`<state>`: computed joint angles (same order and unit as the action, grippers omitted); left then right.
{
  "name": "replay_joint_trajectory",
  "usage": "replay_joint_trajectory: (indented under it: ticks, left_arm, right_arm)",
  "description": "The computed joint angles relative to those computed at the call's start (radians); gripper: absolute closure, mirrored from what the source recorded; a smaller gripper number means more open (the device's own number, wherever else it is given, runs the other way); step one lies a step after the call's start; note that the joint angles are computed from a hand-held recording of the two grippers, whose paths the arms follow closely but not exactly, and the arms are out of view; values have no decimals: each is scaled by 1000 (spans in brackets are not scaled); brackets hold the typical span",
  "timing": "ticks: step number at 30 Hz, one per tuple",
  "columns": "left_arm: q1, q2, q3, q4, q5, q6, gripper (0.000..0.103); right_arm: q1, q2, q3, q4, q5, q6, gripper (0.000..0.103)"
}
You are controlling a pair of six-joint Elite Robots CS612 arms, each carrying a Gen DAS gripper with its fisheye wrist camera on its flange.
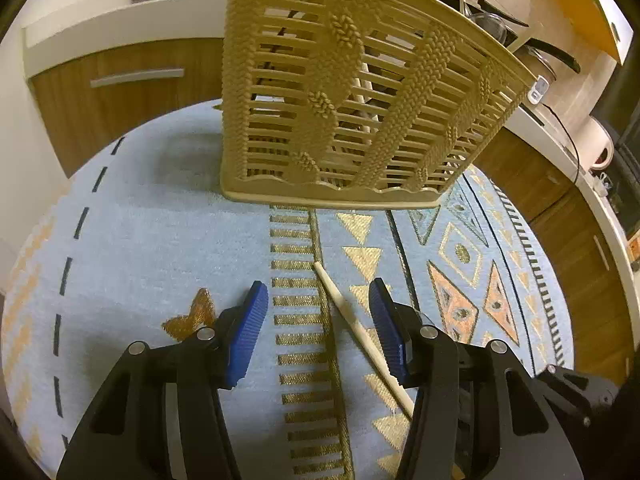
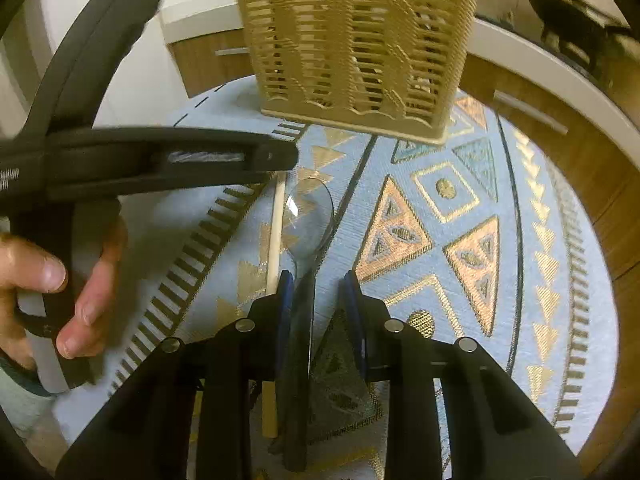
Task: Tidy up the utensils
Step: 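Grasp a clear spoon with the right tool while the left tool grasps a wooden chopstick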
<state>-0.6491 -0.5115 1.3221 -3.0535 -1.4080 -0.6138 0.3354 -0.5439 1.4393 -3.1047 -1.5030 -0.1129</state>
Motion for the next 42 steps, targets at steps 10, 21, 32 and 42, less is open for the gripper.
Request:
replay_joint_trajectory:
  ticks: [10,21,32,42]
  left_arm:
    - [-22,10,-32,45,72,25,57]
    - [-47,12,-43,96,123,81,60]
    - [-73,21,-78,176,185,151,98]
    - [-45,-31,39,52,22,199,99]
  right_arm:
    - [22,-9,38,-40,-44,-30,93]
    - [-11,-47,118,-84,-62,126,93]
    - [-32,-59,125,-69,-36,138,93]
    - [-48,-61,110,-17,8,185,93]
